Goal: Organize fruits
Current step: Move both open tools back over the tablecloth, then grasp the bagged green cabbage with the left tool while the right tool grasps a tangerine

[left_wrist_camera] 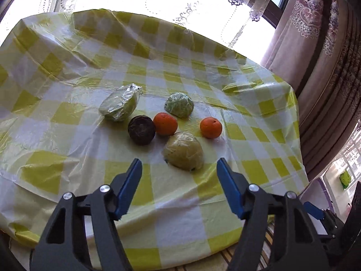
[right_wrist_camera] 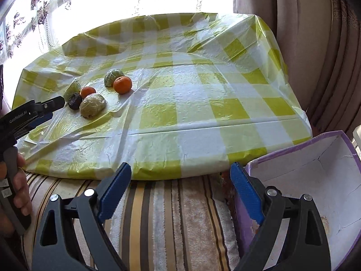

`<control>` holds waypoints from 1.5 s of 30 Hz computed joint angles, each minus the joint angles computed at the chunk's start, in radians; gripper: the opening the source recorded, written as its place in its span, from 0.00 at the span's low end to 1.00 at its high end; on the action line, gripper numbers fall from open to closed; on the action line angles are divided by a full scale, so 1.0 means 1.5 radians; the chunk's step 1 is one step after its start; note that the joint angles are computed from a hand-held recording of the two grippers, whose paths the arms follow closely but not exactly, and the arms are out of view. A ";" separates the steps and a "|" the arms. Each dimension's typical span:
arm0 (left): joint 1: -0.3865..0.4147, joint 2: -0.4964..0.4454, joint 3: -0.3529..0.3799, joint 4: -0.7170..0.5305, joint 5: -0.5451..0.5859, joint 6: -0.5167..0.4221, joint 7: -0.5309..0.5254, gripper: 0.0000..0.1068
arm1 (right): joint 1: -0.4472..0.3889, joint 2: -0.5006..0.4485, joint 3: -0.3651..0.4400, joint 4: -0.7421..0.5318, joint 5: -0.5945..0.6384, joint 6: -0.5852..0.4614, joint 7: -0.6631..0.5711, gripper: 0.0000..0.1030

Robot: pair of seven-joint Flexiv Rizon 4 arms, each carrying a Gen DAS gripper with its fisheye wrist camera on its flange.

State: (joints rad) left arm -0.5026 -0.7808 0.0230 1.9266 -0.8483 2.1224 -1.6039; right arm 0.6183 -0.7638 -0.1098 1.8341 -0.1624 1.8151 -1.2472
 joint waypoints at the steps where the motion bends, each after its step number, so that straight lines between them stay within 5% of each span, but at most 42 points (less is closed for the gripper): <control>1: 0.010 0.003 -0.005 0.005 0.001 -0.007 -0.008 0.59 | 0.001 -0.006 0.006 -0.011 -0.003 -0.002 0.001 0.84; 8: 0.020 0.002 0.028 0.003 0.005 -0.075 -0.031 0.45 | -0.010 -0.040 0.039 -0.076 -0.032 -0.024 0.007 0.84; 12: -0.011 -0.007 0.084 -0.012 -0.019 -0.109 -0.036 0.45 | 0.003 -0.056 0.027 -0.101 -0.035 -0.029 0.019 0.84; 16: 0.030 0.000 0.066 -0.003 0.012 -0.095 -0.085 0.45 | 0.009 -0.072 0.021 -0.129 -0.036 -0.028 0.031 0.84; 19: 0.038 0.000 0.076 -0.008 0.023 -0.097 -0.092 0.46 | 0.000 -0.083 0.033 -0.152 -0.043 -0.033 0.037 0.84; 26: 0.077 -0.009 0.092 -0.055 0.064 -0.153 -0.101 0.71 | -0.032 -0.106 0.083 -0.203 -0.075 -0.057 0.039 0.84; 33: 0.128 -0.027 0.076 -0.096 0.142 -0.199 -0.139 0.71 | -0.052 -0.131 0.121 -0.266 -0.096 -0.106 0.050 0.84; 37: 0.090 -0.047 0.138 -0.127 0.161 -0.245 -0.161 0.64 | -0.044 -0.148 0.113 -0.315 -0.099 -0.148 0.069 0.84; 45: 0.081 -0.052 0.163 -0.123 0.224 -0.231 -0.200 0.60 | -0.033 -0.202 0.115 -0.456 -0.120 -0.259 0.079 0.84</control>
